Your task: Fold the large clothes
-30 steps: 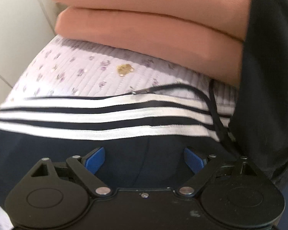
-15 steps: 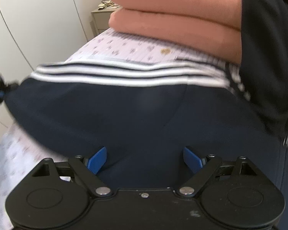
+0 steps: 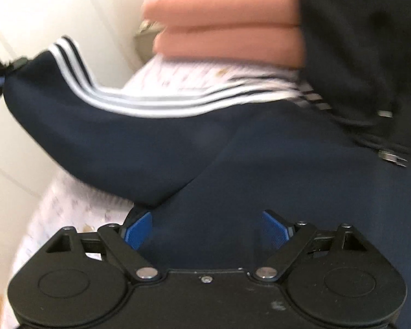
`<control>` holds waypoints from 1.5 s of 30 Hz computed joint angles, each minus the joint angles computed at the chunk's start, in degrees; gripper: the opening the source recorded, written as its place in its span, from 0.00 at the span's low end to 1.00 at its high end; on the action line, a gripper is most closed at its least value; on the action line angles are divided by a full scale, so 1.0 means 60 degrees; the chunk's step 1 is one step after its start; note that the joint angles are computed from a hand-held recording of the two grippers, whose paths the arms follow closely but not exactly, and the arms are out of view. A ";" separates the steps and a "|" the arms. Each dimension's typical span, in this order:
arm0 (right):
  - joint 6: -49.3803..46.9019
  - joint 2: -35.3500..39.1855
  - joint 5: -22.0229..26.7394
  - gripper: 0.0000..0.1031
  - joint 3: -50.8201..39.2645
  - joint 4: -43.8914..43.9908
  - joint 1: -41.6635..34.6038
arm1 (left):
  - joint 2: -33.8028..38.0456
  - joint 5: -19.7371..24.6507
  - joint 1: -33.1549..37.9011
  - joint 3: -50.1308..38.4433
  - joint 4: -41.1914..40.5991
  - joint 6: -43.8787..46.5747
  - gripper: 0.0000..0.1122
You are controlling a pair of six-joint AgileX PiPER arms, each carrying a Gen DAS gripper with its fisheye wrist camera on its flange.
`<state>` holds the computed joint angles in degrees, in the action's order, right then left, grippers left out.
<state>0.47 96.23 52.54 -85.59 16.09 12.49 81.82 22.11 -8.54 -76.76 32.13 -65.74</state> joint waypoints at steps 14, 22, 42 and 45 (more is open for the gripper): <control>-0.2478 -0.3725 0.1450 0.99 0.2568 0.3111 -0.7554 | 0.3829 0.0886 -0.5621 -0.4696 0.0268 0.0398 0.14; -0.2458 -0.3684 0.0572 0.99 0.3515 0.2755 -0.7707 | 0.5373 0.1915 -0.6268 -0.4772 -0.4184 0.5043 0.54; -0.0278 0.2448 -0.1555 0.99 -0.1780 -0.1890 -0.0447 | 0.7685 0.4731 -0.0714 -0.7219 -0.9943 1.0257 0.61; 0.1186 0.2798 -0.1607 0.92 -0.1831 -0.3578 -0.0029 | 0.8062 0.4595 -0.0692 -0.7671 -1.0221 1.0479 0.46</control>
